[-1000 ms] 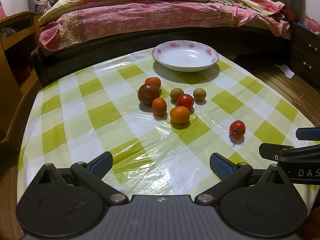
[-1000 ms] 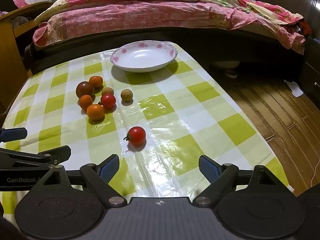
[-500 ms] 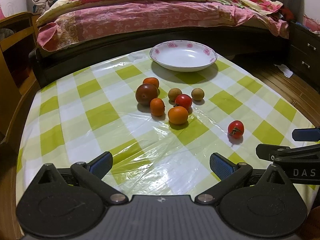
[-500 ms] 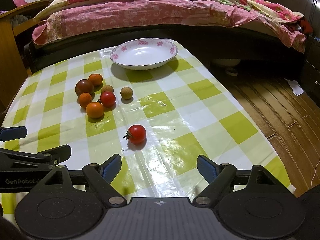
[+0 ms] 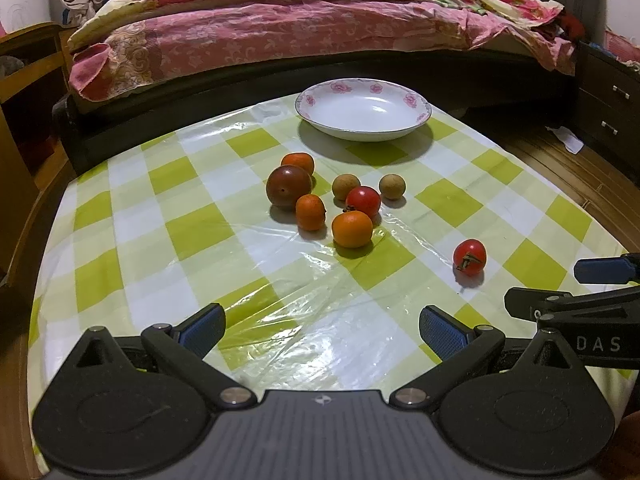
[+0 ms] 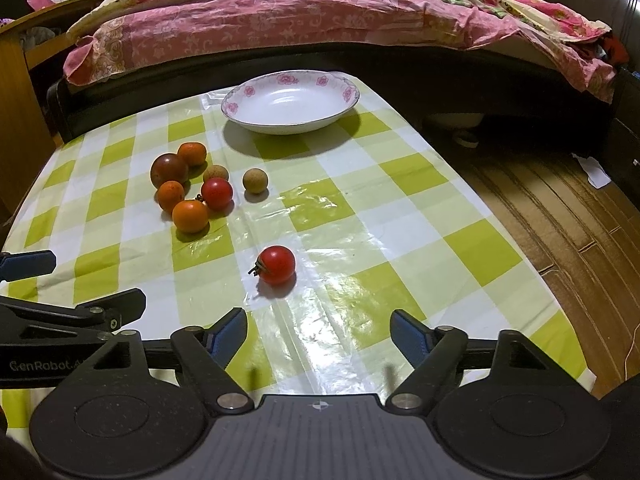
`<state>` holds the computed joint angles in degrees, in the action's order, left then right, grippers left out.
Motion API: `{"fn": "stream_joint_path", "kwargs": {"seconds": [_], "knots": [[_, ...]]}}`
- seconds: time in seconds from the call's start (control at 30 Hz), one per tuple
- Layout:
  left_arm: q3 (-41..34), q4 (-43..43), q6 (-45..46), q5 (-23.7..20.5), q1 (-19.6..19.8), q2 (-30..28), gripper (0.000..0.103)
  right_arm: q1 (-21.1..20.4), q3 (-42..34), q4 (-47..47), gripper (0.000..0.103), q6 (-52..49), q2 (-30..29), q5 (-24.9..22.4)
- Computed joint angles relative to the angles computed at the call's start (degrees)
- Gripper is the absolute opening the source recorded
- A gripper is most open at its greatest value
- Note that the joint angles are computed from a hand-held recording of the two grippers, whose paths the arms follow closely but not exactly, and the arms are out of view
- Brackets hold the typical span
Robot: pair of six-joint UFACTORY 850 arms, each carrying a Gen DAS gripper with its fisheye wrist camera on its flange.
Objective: Organize fruits
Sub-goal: 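Move left tool toward an orange tomato while right tool approaches a red cherry tomato, then close right tool on the red cherry tomato while left tool grasps the orange tomato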
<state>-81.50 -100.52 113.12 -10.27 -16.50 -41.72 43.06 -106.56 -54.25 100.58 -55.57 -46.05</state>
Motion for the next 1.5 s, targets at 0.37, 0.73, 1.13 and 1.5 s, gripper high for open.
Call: {"fn": "stream_joint_path", "kwargs": {"seconds": [0.37, 0.73, 1.13, 1.5], "knots": [[-1.25, 1.63, -0.35, -0.65, -0.26, -0.97, 0.103, -0.99, -0.7, 0.19, 0.071, -0.14, -0.4, 0.69], [-5.58, 9.74, -7.97, -0.38, -0.38, -3.92, 0.103, -2.79, -3.98, 3.71, 0.059, -5.88, -2.56, 3.12], [-11.49, 24.52, -23.56, -0.46, -0.37, -7.79, 0.103, -4.89, -5.98, 6.27, 0.044, -10.22, -3.98, 8.48], [-13.83, 26.15, -22.28, -1.71, -0.52, -9.35, 0.102, -6.07, -6.45, 10.97, 0.025, -16.11, -4.32, 12.65]]}}
